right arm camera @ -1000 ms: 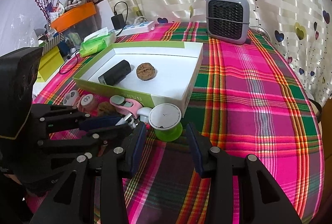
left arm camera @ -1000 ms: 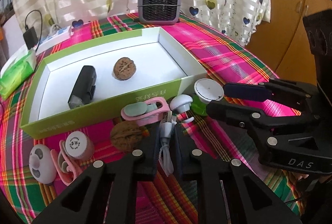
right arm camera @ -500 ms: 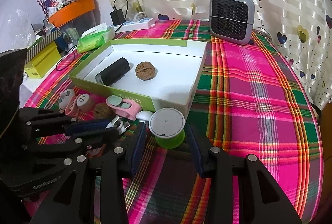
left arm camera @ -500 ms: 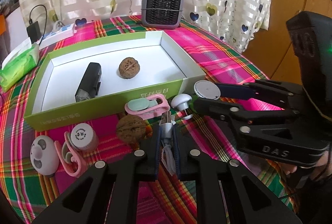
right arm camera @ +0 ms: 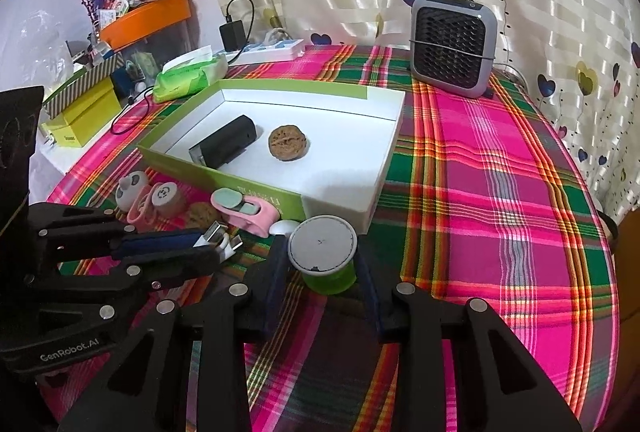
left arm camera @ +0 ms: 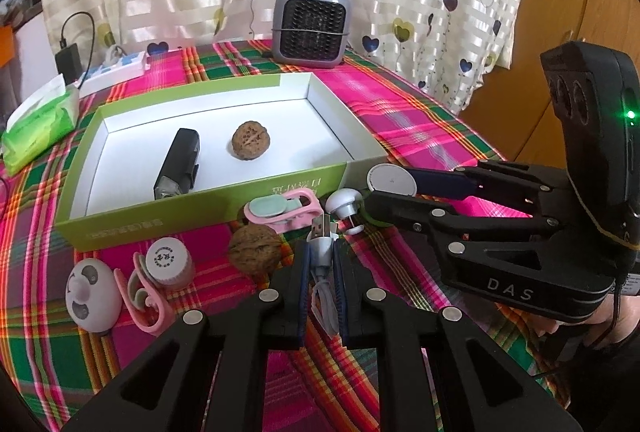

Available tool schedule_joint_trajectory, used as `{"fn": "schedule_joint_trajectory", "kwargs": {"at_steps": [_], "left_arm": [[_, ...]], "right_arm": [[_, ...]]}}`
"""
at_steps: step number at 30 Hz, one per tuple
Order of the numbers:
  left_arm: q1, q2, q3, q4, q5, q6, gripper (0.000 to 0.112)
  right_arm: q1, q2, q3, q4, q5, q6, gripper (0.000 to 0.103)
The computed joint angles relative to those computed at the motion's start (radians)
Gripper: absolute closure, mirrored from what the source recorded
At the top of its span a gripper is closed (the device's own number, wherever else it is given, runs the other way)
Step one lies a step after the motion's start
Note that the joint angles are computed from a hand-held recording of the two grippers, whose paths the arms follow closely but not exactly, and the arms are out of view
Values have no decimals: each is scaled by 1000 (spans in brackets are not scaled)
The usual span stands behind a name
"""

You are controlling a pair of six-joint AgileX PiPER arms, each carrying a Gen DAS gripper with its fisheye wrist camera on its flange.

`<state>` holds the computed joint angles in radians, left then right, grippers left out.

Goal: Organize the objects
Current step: 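Grasp the white USB cable with the left tool while the right tool grasps the white-and-green round object, then lift and carry the cable and the round object over the green box with both tools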

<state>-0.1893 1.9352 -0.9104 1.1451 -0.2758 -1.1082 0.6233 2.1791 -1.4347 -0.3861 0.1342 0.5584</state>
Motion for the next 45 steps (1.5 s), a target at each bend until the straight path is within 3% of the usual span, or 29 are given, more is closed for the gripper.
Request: {"fn": "schedule_joint_trajectory", "kwargs": {"at_steps": [17,32,38,45], "left_arm": [[6,-67,83,-173,-30,157,102],[3,-127,147,-405,-16,349,102],[-15,-145,162,-601,21,516,102],[-19,-155,174,-714,37,611,102]], "right_arm": [[43,-80,113,-703,-59,711,68],[78,-105,138,-1039,-71,1041,68],[87,-107,141,-1193,-81,1193,68],[98,-111,145,-1328,-80,1328,68]]}}
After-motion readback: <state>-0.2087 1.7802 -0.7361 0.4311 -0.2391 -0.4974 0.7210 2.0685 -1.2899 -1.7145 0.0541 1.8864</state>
